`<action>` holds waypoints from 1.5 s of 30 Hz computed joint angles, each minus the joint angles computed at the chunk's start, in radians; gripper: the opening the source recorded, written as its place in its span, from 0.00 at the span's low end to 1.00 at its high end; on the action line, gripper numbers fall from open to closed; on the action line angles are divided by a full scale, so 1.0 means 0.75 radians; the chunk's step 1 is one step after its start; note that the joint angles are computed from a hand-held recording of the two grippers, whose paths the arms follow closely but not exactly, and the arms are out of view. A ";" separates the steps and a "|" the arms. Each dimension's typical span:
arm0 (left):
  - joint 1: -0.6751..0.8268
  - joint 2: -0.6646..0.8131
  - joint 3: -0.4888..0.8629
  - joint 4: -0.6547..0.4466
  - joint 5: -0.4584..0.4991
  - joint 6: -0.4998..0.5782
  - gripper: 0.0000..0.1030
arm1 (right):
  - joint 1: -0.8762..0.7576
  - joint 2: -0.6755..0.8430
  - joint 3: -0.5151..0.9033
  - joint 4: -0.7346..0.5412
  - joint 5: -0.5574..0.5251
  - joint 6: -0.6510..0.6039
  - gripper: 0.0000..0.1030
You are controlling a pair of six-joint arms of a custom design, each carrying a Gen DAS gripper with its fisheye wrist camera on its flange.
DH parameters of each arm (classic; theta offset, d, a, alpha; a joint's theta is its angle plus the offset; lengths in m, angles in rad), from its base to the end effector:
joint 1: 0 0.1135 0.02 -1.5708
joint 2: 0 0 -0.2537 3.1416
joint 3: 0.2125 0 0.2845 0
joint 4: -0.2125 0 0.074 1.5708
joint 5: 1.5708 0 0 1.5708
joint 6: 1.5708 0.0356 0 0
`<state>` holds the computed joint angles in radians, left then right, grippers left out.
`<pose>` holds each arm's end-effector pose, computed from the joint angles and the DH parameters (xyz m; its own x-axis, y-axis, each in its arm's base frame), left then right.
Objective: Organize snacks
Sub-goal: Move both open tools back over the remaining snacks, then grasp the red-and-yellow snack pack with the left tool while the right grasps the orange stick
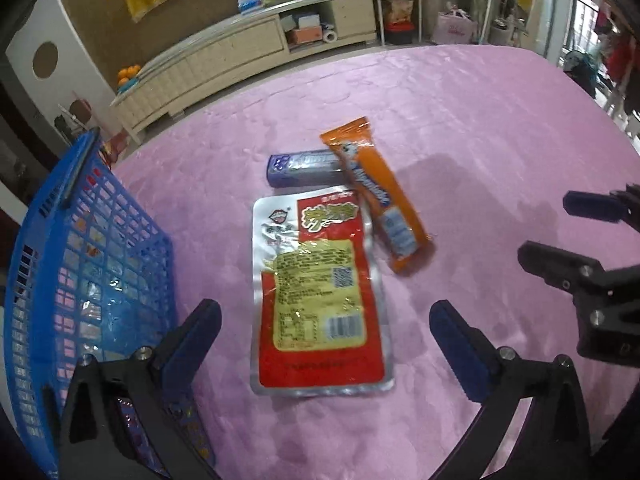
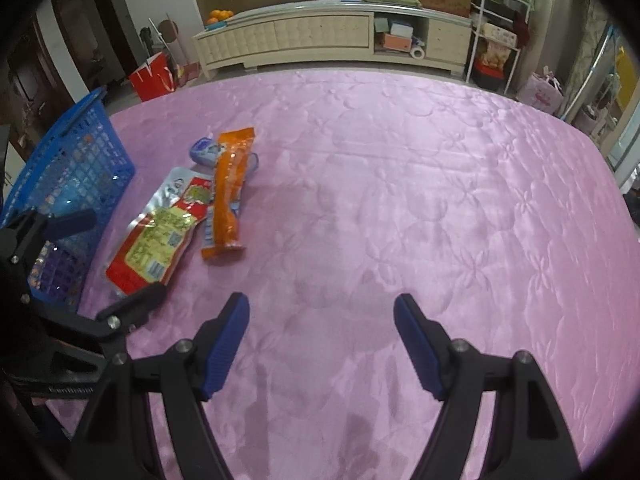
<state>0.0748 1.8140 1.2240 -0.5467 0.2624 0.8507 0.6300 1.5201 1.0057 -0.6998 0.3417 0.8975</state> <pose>0.3907 0.0200 0.1565 -0.5691 0.6854 -0.4543 0.7043 0.6914 0.1610 0.2626 0.1767 0.1815 -0.8322 0.3048 -0.4632 0.3048 0.9493 0.0771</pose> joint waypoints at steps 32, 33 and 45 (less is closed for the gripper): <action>-0.014 0.377 0.406 -0.249 0.049 -0.058 0.72 | -0.028 0.171 0.097 0.037 -0.052 -0.022 0.76; -0.019 0.361 0.387 -0.247 0.048 -0.048 0.70 | -0.028 0.170 0.097 0.036 -0.052 -0.018 0.76; 0.009 0.334 0.418 -0.348 0.097 0.006 0.40 | -0.039 0.214 0.189 0.024 -0.084 -0.041 0.76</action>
